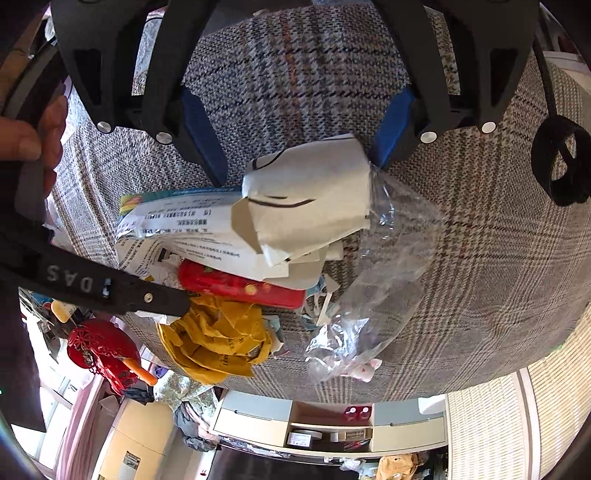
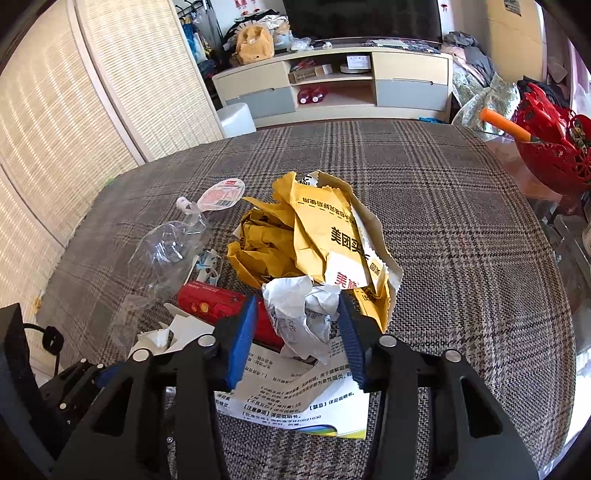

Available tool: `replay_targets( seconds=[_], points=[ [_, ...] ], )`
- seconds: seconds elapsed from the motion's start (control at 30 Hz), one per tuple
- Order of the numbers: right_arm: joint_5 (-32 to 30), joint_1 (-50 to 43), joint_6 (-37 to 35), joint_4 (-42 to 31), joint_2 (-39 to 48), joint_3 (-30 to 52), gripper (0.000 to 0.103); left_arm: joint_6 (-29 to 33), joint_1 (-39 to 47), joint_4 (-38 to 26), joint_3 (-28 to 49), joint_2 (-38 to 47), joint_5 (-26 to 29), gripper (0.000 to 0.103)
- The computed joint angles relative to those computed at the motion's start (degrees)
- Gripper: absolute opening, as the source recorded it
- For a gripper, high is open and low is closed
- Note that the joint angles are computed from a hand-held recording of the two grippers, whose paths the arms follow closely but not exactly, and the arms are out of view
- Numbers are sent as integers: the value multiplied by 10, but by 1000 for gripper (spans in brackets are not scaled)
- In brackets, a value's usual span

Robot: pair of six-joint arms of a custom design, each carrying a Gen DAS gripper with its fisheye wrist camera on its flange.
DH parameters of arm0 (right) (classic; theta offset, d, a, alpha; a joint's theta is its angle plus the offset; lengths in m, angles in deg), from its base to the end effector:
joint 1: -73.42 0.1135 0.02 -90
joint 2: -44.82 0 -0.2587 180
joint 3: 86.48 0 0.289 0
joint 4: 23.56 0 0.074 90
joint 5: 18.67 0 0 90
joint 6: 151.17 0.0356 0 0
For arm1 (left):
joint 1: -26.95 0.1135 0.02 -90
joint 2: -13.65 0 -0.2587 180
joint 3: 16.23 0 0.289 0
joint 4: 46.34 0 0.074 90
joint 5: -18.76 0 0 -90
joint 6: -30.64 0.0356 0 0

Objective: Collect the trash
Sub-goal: 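Move the right tool back to the pile and grasp a white paper scrap, then carry the paper scrap over the bin and open the right gripper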

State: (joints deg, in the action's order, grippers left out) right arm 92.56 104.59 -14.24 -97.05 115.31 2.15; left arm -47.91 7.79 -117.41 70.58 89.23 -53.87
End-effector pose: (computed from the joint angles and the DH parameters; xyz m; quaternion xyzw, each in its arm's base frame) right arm 0.2370 0.1283 0.3591 0.1830 0.9219 0.0478 0.3381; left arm 0.2736 -0.1063 0.3270 0.2898 0.9103 -0.1628 0.2468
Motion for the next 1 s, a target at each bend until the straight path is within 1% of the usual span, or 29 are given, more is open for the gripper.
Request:
replay_targets(
  seconds=[0.03,0.07,0.1,0.13,0.17,0.23,0.27,0.5,0.67,0.83,0.93,1.0],
  points=[
    [3,0,-3,-1,2,0,33,-1,-4,1,-1,-1,-5,73],
    [6,1,-6,0,2,-1,28,-1,-8,4,-1,0,-11,73],
    [6,0,-10,1,1,-2,25,1,-9,4,-1,3,-13,72],
    [4,-1,-13,3,-2,-3,24,1,-9,3,-1,6,-13,72],
    [3,-1,-16,3,-4,-5,22,1,-8,4,-2,7,-12,69],
    [3,-2,-17,5,-10,-7,21,5,-4,8,-6,7,-14,63],
    [3,-3,-15,4,-14,-8,20,6,-3,9,-6,7,-11,63],
    [30,15,-7,-22,-27,19,20,24,10,3,-11,-17,4,62],
    [52,44,13,-47,-44,31,20,39,28,-18,-14,-47,15,61],
    [94,103,55,-95,-53,64,20,51,48,-40,-30,-107,28,61],
    [129,160,97,-136,-52,86,20,61,61,-56,-39,-150,38,61],
    [155,202,129,-169,-48,99,20,72,77,-68,-48,-183,56,61]
  ],
)
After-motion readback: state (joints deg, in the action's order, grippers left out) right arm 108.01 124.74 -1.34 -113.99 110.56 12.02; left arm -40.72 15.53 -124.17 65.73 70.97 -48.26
